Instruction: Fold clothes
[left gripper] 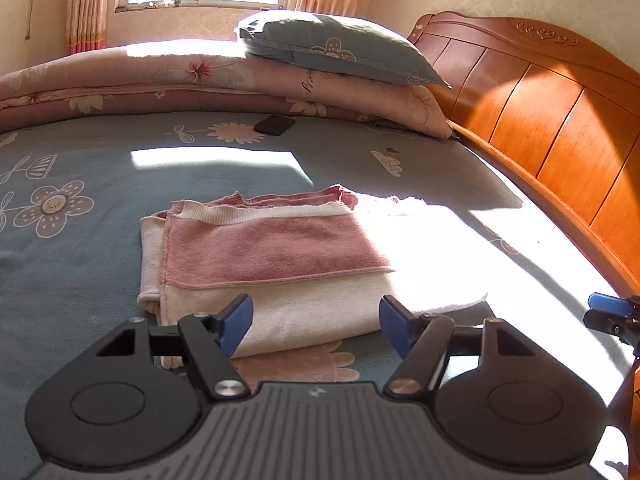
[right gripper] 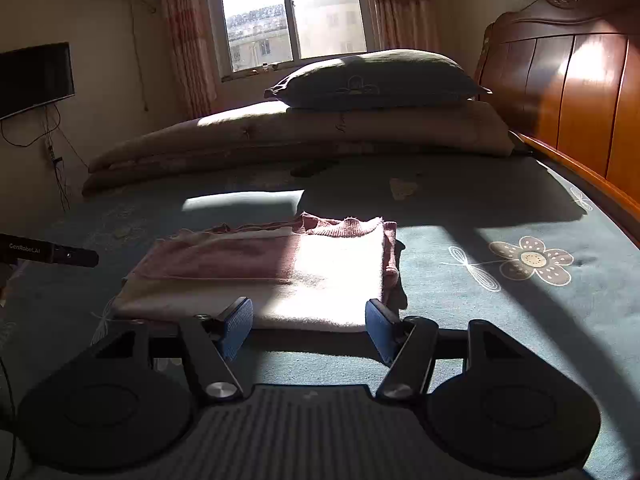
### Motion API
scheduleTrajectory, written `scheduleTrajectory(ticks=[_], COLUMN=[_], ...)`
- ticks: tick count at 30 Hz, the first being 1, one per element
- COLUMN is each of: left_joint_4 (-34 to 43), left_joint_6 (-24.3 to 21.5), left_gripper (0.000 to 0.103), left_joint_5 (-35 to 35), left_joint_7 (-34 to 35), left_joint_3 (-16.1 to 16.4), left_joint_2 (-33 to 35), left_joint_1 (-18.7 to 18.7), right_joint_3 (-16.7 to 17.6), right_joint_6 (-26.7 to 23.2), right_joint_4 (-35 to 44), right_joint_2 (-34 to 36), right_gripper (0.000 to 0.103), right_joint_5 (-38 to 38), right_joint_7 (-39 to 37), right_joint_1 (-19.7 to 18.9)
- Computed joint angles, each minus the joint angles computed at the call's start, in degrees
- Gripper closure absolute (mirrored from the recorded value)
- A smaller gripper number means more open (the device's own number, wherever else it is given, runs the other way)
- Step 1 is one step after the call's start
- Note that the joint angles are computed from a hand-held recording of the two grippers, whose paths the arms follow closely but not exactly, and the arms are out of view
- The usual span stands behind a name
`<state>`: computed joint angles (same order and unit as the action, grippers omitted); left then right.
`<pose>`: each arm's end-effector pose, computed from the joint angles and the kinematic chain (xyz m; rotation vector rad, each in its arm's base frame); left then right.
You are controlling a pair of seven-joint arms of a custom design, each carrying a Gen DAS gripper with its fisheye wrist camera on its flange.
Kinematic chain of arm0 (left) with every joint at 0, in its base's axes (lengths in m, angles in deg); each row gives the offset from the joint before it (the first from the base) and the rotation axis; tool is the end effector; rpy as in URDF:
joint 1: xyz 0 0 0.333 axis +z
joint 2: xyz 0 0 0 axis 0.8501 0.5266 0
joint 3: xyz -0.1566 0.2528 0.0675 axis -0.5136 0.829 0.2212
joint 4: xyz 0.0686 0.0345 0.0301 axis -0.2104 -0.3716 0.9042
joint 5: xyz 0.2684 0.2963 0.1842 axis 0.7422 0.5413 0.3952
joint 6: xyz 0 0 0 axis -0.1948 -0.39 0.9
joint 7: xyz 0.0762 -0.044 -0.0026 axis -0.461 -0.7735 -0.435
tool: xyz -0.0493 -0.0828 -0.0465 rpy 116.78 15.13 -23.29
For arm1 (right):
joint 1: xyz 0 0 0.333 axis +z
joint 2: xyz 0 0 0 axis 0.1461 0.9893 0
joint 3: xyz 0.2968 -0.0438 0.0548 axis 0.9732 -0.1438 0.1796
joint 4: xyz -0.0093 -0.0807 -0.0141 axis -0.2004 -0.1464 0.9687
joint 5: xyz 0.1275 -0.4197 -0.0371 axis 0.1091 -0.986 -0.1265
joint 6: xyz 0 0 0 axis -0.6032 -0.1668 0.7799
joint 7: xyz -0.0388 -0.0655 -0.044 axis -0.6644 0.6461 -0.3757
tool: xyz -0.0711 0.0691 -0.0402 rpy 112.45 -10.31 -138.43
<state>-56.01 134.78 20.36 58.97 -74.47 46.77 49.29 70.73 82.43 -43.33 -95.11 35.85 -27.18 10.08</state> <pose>0.4702 -0.1506 0.5847 -1.9158 1.4950 -0.9421 0.5640 -0.0613 0.5709 -1.8482 0.9996 -0.3613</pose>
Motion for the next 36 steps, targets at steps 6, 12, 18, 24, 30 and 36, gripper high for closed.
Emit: scheduleTrajectory(ticks=[6, 12, 18, 24, 30, 36], left_joint_4=[1.51, 5.26, 6.83, 7.43, 10.98, 11.10], left_joint_6=[8.67, 17.16, 23.37, 12.86, 5.76, -6.75], left_gripper=[0.034, 0.034, 0.034, 0.034, 0.029, 0.030], left_joint_5=[-2.84, -2.73, -21.93, -29.08, -36.48, -45.75], left_joint_7=[-3.15, -4.66, 15.76, 20.27, 26.99, 28.36], left_joint_3=[0.37, 0.55, 8.83, 7.46, 6.33, 5.40], left_joint_2=[8.42, 18.86, 25.36, 23.24, 22.43, 20.35], left_joint_1=[-1.19, 0.86, -8.60, -6.64, -3.81, 0.07], right_joint_3=[0.40, 2.32, 6.55, 8.28, 9.32, 9.86], right_joint_6=[-1.89, 0.36, 4.76, 7.24, 0.53, -5.82], right_joint_4=[-1.96, 2.53, 11.23, 17.16, 23.47, 28.02], right_joint_2=[0.57, 9.24, 20.43, 25.68, 26.24, 29.45], right_gripper=[0.032, 0.031, 0.027, 0.028, 0.026, 0.026], right_joint_5=[-0.95, 5.20, 11.37, -6.95, -17.09, -28.78], right_joint_7=[-0.10, -1.96, -8.48, 9.05, 22.13, 34.28], right_joint_1=[0.53, 1.65, 2.09, 2.09, 2.39, 5.74])
